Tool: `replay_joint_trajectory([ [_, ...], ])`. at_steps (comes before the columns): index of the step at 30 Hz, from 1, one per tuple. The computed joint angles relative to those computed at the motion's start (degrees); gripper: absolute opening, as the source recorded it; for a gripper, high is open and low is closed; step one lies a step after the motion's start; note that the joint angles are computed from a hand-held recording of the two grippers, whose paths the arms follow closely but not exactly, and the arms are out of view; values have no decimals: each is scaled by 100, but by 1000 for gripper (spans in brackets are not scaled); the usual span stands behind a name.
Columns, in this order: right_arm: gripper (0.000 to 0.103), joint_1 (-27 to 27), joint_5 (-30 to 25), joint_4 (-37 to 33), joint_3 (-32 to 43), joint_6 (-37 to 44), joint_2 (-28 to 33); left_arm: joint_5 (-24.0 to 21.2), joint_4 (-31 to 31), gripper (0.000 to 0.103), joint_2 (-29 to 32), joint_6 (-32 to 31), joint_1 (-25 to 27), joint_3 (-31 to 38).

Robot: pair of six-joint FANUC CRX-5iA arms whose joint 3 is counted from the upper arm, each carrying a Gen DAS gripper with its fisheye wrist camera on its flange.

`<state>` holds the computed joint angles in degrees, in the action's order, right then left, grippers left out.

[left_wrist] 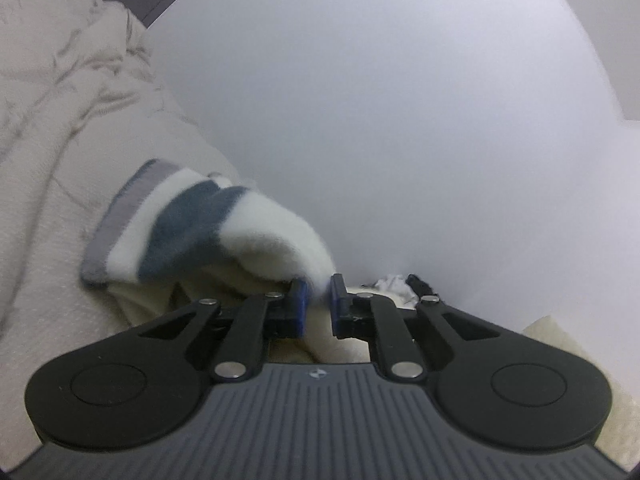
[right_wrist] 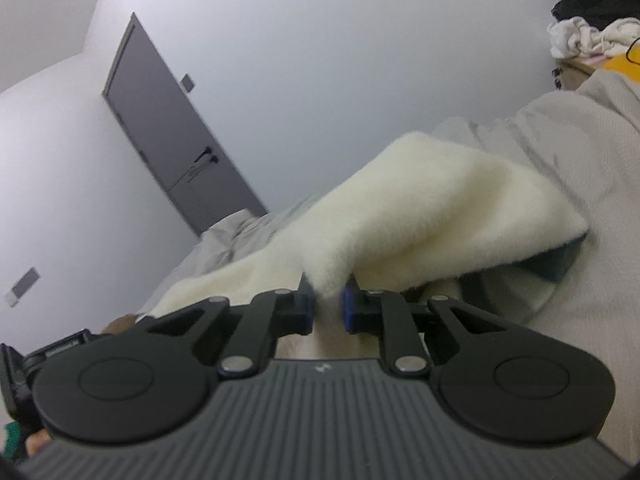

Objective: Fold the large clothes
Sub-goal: 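Reach both grippers into the sweater and close on its shoulder edges, then lift the sweater with both grippers and pull it off the pile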

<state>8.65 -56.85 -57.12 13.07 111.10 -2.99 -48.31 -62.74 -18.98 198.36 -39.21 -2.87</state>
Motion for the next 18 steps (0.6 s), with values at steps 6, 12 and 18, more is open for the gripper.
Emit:
replay_joint_trajectory([
  [6, 17, -312, -563, -485, -371, 515, -681, -1263, -709, 13, -399, -225, -1310, 120],
  [12, 17, -1026, -1700, -1064, -562, 570, -1067, -2864, -1006, 13, -505, -45, -2813, 114],
  [18, 17, -462, -2078, 27, -567, -287, -958, -3022, -67, 13, -367, 7, -2319, 210],
])
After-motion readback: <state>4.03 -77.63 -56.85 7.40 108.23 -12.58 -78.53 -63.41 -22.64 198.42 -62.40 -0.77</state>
